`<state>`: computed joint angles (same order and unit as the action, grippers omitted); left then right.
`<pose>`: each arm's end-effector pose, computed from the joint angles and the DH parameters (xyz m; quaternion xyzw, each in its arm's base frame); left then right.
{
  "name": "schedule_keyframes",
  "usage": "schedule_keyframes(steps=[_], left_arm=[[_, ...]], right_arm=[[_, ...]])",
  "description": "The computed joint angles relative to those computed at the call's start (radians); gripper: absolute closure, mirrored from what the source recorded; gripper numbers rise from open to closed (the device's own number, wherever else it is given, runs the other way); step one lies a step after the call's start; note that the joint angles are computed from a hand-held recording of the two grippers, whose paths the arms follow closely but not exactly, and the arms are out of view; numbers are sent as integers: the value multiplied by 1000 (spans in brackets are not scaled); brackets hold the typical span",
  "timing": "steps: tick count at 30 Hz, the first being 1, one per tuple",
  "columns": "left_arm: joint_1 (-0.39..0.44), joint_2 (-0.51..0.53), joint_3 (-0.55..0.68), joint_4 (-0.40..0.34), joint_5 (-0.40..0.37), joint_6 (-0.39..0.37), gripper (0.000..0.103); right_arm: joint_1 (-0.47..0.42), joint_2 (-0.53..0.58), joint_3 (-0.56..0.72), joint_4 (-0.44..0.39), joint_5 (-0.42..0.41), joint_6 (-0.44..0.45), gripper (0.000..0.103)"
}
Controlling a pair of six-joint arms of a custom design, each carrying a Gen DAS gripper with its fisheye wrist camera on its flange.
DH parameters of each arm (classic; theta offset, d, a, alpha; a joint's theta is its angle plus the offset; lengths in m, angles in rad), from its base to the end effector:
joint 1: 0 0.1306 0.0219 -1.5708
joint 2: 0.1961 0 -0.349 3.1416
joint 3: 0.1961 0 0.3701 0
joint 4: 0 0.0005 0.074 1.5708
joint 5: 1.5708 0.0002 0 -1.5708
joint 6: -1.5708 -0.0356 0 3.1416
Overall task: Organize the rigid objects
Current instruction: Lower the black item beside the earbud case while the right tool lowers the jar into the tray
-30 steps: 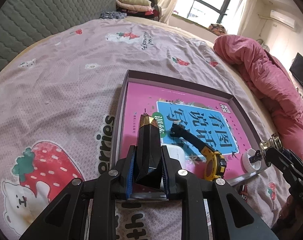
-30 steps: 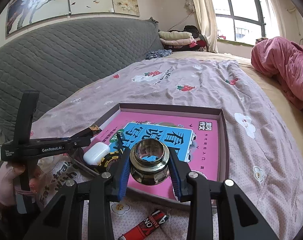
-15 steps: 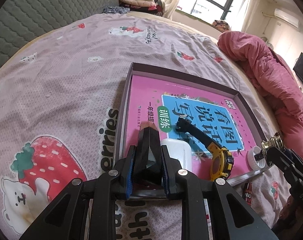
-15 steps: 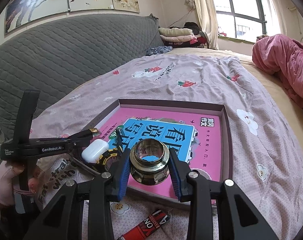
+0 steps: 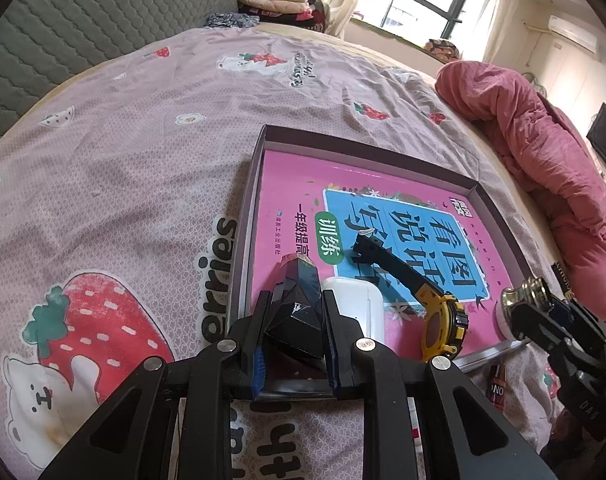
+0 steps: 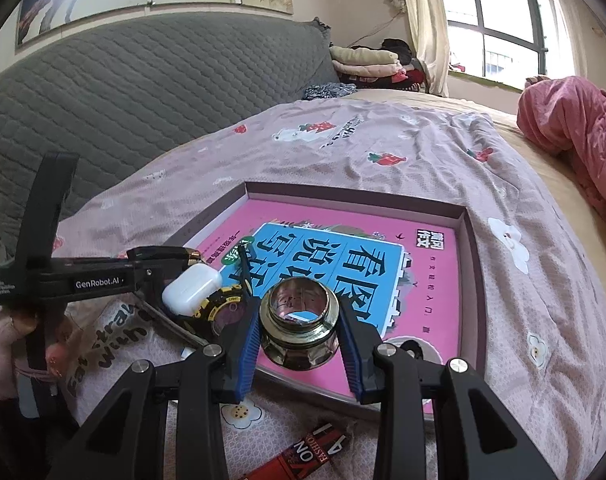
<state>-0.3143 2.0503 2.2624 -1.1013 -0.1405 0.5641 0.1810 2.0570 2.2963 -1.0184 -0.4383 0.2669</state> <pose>0.6392 -0.2031 0.3959 -0.1404 0.9299 -0.0819 0.3299 0.6633 0.1362 0.4144 -0.2817 0.8595 0.1842 0.3846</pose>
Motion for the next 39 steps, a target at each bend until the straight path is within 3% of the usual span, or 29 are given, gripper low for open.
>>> schedule_keyframes(steps=[16,22,39], left_arm=[[-1,0,1,-4,3,2,80],[-1,1,3,-6,2,0,80],[-3,2,9,-11,7,-3,80]], right_arm=[[19,50,59,-69,24,31,66],[25,85,115,-123,62,51,66],[15,194,307,-269,53,21,66]])
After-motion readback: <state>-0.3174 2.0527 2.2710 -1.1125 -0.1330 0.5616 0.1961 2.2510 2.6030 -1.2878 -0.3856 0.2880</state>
